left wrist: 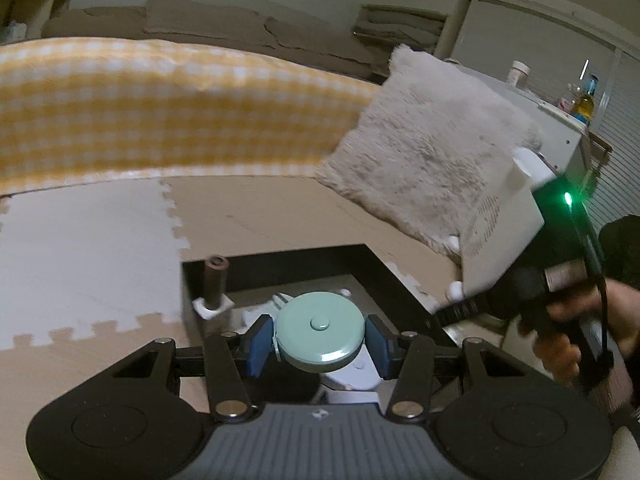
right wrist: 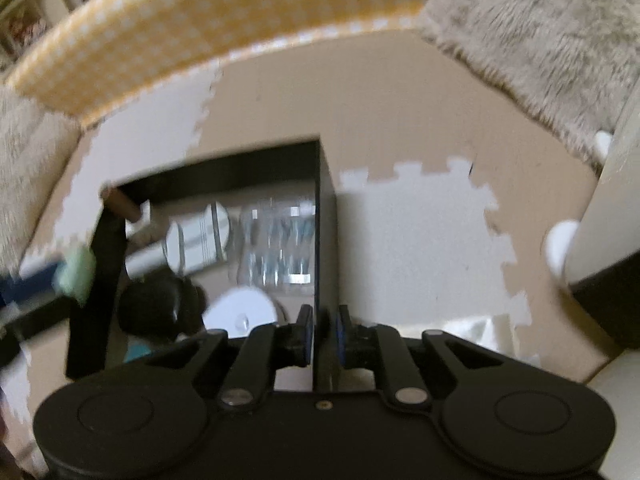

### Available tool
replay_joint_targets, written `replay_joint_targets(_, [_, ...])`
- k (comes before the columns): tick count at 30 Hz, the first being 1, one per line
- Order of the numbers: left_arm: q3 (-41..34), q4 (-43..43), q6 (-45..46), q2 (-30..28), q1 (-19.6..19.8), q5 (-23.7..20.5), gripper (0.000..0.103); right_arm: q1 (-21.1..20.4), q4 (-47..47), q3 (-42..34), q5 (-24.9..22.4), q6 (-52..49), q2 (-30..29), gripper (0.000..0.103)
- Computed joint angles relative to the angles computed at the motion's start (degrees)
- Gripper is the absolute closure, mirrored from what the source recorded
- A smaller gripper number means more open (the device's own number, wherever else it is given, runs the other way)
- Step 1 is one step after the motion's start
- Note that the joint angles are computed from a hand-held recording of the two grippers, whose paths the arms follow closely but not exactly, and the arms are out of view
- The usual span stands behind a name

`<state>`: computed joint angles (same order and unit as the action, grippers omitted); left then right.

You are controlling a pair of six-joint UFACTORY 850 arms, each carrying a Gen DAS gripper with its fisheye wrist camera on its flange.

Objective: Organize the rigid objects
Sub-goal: 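Carry the green tape measure into the black box and release it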

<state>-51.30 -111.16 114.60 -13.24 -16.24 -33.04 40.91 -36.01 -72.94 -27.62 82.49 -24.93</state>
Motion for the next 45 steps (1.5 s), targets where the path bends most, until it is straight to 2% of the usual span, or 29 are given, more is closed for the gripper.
replay_joint_targets(4, [-0.6, 2.1, -2.4, -0.7, -0.6, -1.0, 0.052, -0.4, -3.3, -1.2, -0.3, 3.4, -0.1, 0.097])
replay_joint_targets(19, [-5.1, 10.9, -15.0, -5.9, -4.8, -5.1, 0.052, 0.5, -5.5, -2.2, -2.8, 3.6, -0.9, 0.098])
replay_joint_targets(22, [-5.8, 11.6, -17.5, -6.5, -5.6, -4.6, 0.051, 0.6, -5.6, -2.2, -2.8, 3.8, -0.9, 0.098])
replay_joint_targets(23, [-6.3, 13.1, -19.4, -6.9, -5.8, -4.5, 0.048, 0.6, -5.6, -2.2, -2.8, 3.9, -0.9, 0.098])
replay_joint_targets(24, [-6.8, 14.8, -22.0, -7.3, -5.8, -4.9, 0.035, 0.6, -5.7, -2.2, -2.8, 3.9, -1.0, 0.098])
replay_joint_targets(26, [-7.1, 16.7, -25.1, -7.6, -5.7, -5.6, 0.022, 0.6, -5.7, -2.2, -2.8, 3.9, -1.0, 0.098])
replay_joint_targets(39, [-7.3, 23.1, -30.6, -6.3, -6.5, -1.7, 0.003, 0.4, -5.7, -1.8, -2.3, 4.0, -0.8, 0.098])
replay_joint_targets(45, [-7.1, 28.0, -35.1, -4.4, -7.2, 1.8, 0.0, 0.4, -5.5, -1.7, -2.3, 3.6, -0.9, 0.098])
